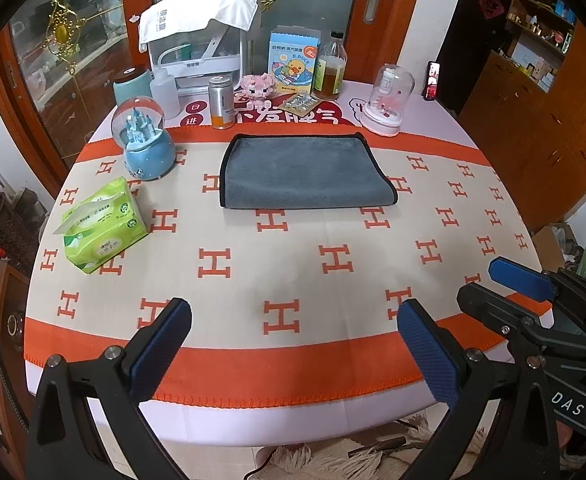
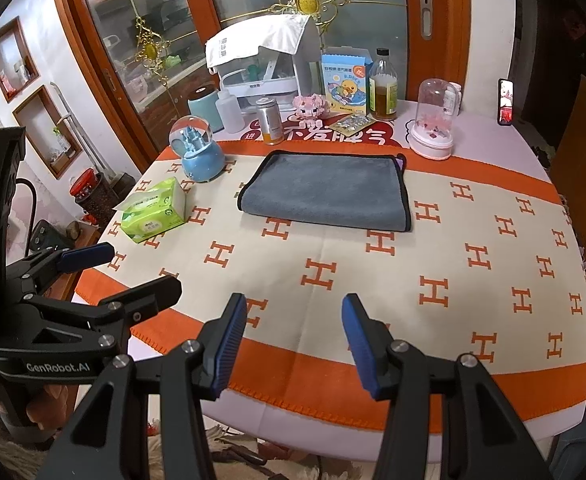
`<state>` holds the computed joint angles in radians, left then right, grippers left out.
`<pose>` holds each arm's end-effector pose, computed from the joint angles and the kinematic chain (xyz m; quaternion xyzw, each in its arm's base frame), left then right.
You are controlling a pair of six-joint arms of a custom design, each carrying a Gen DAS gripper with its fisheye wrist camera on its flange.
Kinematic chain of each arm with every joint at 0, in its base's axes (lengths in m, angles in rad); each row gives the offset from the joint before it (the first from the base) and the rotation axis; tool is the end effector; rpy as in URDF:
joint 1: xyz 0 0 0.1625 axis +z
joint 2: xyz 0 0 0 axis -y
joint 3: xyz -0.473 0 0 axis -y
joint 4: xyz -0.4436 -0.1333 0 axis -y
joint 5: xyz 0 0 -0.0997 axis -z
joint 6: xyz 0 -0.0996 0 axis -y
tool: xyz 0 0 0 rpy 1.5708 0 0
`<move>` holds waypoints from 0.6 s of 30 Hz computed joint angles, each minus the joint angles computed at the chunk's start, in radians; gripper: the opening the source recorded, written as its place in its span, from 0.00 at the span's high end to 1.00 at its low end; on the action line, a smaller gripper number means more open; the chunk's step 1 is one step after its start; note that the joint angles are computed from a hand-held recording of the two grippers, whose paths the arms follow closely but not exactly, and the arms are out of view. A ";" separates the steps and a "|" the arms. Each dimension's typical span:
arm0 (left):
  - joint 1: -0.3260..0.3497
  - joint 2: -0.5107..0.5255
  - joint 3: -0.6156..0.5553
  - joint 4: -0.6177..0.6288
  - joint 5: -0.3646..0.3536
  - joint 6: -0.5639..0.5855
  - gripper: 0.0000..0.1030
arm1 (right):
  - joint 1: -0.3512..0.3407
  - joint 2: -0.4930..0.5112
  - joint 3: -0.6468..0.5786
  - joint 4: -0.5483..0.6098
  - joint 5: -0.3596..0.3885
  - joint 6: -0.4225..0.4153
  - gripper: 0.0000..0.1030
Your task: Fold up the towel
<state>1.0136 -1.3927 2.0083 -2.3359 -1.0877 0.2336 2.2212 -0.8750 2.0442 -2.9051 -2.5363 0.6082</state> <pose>-0.1425 -0.5683 0.2995 0.3565 0.9004 -0.1100 0.2237 0.3947 -0.4338 0.0777 -0.0196 -0.8833 0.3313 0.3310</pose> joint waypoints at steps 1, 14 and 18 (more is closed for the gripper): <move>0.000 0.000 0.000 0.001 0.000 0.000 0.01 | 0.000 0.000 0.001 0.000 0.000 0.001 0.52; 0.002 0.003 -0.004 0.018 0.000 -0.010 0.01 | -0.005 0.000 0.004 0.010 0.010 0.014 0.52; 0.002 0.005 -0.004 0.017 0.002 -0.010 0.01 | -0.007 0.000 0.005 0.006 0.011 0.012 0.52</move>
